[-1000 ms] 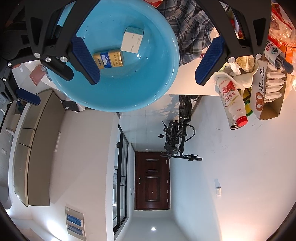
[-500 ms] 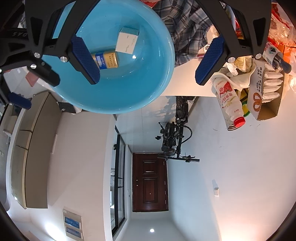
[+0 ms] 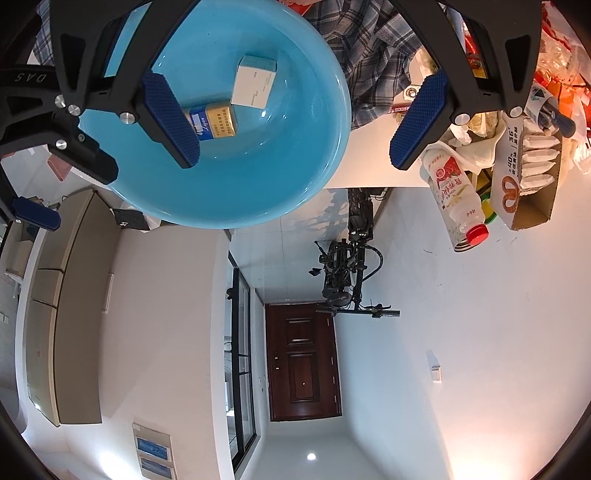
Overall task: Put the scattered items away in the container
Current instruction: 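Withdraw both tools from above the basin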
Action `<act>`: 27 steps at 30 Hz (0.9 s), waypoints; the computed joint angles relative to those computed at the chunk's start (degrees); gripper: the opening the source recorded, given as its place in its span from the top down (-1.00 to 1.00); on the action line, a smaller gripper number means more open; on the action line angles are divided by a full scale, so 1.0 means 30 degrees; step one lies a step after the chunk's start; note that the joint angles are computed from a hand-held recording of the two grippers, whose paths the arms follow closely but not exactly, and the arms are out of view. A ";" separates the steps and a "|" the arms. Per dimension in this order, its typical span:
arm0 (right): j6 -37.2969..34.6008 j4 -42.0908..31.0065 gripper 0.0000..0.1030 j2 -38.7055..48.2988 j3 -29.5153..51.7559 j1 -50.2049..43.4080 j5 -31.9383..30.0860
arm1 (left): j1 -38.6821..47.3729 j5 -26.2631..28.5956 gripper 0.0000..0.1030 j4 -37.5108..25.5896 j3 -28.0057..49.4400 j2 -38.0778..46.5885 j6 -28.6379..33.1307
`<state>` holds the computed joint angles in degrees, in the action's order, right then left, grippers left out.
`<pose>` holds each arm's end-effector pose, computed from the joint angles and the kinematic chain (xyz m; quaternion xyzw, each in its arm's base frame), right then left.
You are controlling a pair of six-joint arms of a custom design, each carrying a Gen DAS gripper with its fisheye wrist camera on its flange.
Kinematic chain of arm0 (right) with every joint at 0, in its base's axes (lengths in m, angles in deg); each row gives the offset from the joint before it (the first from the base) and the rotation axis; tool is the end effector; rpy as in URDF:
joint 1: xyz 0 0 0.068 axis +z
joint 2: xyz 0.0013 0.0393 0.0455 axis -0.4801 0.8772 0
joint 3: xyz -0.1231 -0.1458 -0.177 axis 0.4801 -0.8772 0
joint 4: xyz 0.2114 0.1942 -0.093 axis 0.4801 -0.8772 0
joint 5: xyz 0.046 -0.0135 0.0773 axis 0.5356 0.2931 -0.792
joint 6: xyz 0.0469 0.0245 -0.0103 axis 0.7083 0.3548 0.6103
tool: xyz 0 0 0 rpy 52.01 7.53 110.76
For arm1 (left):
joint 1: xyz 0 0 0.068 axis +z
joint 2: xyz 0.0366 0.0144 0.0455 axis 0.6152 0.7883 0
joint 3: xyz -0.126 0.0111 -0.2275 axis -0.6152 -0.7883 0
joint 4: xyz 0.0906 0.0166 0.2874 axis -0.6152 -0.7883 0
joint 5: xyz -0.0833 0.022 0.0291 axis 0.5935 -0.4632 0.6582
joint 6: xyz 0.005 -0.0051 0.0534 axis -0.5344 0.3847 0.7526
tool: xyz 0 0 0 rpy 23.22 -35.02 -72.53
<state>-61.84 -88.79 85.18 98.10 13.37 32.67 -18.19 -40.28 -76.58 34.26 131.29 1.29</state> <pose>0.1637 0.1207 0.1837 -0.0580 0.8673 -0.0239 0.4938 0.1699 -0.2135 0.1788 0.0921 0.8686 -0.0223 0.4864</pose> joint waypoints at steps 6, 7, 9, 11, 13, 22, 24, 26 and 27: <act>-0.0075 -0.0187 -1.00 -0.0577 -0.0114 -0.0173 -0.0176 | -0.0163 -0.0289 -0.99 -0.0098 -0.0033 -0.0233 0.0079; -0.0088 -0.0151 -1.00 -0.0565 -0.0130 -0.0278 -0.0294 | -0.0176 -0.0325 -0.99 -0.0099 -0.0046 -0.0270 0.0093; -0.0132 -0.0156 -1.00 -0.0513 -0.0163 -0.0471 -0.0430 | -0.0148 -0.0169 -0.99 -0.0045 -0.0074 -0.0306 0.0155; -0.0117 -0.0208 -1.00 -0.0332 -0.0114 -0.0485 -0.0161 | -0.0093 0.0113 -0.99 0.0065 -0.0151 -0.0374 0.0251; -0.0070 -0.0367 -1.00 -0.0346 -0.0071 -0.0302 0.0309 | -0.0167 0.0262 -0.99 0.0027 -0.0112 -0.0380 0.0151; 0.0155 -0.2560 -1.00 -0.3678 -0.0141 0.1614 0.2218 | -0.0873 -0.0550 -0.99 -0.0513 0.0095 -0.0671 0.0230; 0.0727 -0.3774 -1.00 -0.5105 -0.0135 0.2725 0.3057 | -0.1328 -0.1114 -0.99 -0.0614 0.0086 -0.0836 0.0261; 0.1722 -0.5617 -1.00 -0.6474 -0.0008 0.4222 0.4222 | -0.1674 -0.1423 -0.99 -0.0713 0.0062 -0.1044 0.0332; 0.2395 -0.6763 -1.00 -0.6938 0.0164 0.5104 0.4919 | -0.1832 -0.1529 -0.99 -0.0762 0.0060 -0.1130 0.0400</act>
<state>-54.65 -109.07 64.36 98.59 28.68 47.43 -23.69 -44.86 -78.86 34.44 127.90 2.49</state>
